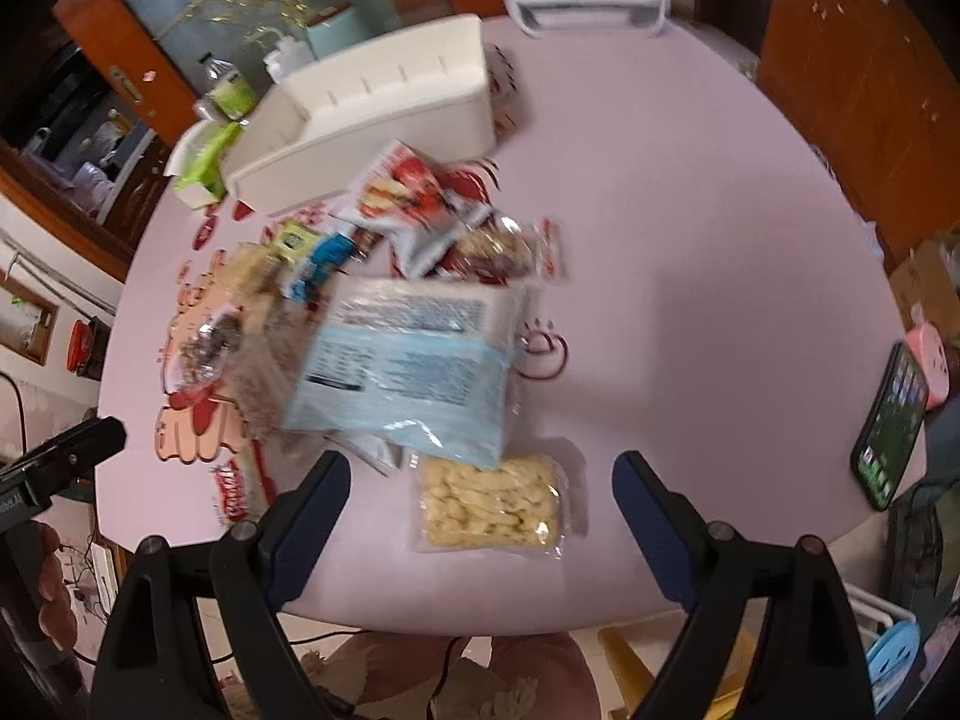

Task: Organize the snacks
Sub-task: 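Grasp the clear puffed-snack bag with right tool while left tool grasps the red cookie packet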

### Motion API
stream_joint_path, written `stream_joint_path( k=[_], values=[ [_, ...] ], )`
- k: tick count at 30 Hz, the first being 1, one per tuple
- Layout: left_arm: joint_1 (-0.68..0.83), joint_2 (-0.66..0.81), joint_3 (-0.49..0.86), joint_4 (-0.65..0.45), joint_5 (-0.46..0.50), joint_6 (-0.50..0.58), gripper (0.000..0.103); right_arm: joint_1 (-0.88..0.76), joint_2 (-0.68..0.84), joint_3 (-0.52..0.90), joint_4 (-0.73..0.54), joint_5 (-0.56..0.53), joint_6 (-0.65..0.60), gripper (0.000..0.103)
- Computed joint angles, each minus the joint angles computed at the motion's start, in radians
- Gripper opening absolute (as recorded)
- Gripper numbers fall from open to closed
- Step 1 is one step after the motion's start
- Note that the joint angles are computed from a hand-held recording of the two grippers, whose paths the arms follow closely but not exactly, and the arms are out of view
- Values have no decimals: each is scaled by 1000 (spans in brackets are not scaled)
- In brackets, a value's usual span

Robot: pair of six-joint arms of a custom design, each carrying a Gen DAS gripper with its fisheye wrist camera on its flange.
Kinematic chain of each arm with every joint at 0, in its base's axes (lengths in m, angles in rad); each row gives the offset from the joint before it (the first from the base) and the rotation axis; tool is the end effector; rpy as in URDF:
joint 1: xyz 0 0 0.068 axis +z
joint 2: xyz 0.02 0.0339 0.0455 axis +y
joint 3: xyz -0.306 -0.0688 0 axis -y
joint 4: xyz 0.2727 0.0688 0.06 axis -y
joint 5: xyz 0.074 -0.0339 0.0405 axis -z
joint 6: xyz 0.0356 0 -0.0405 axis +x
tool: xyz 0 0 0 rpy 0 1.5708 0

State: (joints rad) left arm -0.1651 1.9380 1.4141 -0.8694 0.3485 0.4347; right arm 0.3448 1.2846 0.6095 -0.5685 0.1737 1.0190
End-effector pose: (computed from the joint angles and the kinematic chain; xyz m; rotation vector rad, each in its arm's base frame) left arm 0.4073 -0.0802 0.2089 0.8950 2.7415 -0.4685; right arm 0.2082 0.0682 0.1802 0.9564 2.6081 0.1012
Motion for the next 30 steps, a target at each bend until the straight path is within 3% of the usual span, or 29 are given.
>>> stream_joint_path(
  k=[12,20,25,28,30],
  values=[
    [39,220,-54,97,-81,-67,95,-10,279,-76,269,-126,-40,90],
    [25,281,-110,207,-127,-180,95,21,454,5,272,-59,-83,100],
    [-22,254,-198,322,-205,-187,95,-6,513,-9,336,-117,-98,101],
    [-54,239,-243,383,-270,-189,86,-28,508,-23,349,-144,-98,102],
    [-69,222,-274,423,-286,-190,69,-31,502,-24,343,-144,-106,97]
  ],
)
